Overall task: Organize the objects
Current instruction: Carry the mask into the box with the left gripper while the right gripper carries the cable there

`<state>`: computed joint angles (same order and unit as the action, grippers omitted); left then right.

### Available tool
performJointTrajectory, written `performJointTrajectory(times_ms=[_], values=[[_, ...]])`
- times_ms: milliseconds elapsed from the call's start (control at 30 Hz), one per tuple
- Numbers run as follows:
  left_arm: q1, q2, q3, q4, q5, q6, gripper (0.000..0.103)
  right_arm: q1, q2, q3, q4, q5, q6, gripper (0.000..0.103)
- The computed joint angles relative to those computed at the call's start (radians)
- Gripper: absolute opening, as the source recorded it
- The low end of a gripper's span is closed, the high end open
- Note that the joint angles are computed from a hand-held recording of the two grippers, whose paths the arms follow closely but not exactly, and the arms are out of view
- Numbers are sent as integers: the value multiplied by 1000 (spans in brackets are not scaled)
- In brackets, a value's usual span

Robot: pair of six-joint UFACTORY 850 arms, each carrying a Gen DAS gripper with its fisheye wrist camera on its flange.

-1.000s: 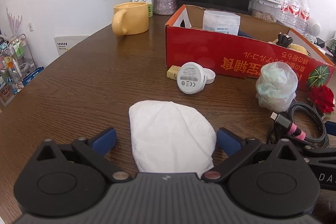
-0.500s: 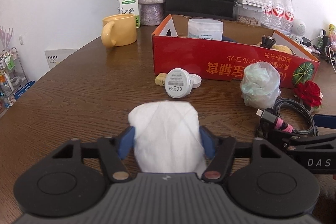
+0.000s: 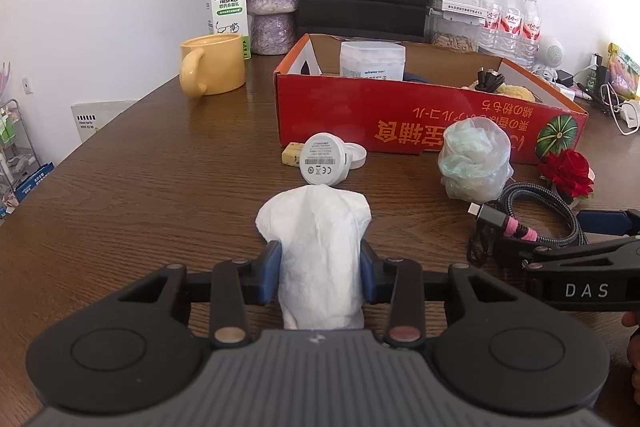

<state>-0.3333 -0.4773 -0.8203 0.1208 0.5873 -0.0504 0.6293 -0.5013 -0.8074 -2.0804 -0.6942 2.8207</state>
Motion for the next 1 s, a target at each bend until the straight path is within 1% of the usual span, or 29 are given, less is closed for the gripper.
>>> performJointTrajectory(times_ms=[33, 100, 167, 300, 500, 767, 1000], values=[[2, 3, 2, 8, 1, -6, 40, 4, 3, 6, -6, -10, 8, 95], [6, 13, 9, 27, 7, -20, 40, 11, 7, 11, -3, -18, 10, 93], [9, 23, 18, 43, 16, -29, 40, 20, 11, 18, -4, -31, 13, 93], [17, 45, 32, 75, 33, -48, 40, 54, 19, 28, 31, -92, -9, 92], [22, 76, 49, 114, 61, -75, 40, 75, 43, 46, 39, -137, 4, 92], [15, 104, 27, 167, 74, -111, 41, 70, 76, 53, 30, -184, 1, 92], [-2, 90, -45, 196, 81, -152, 41, 31, 95, 35, 6, -215, -17, 92]])
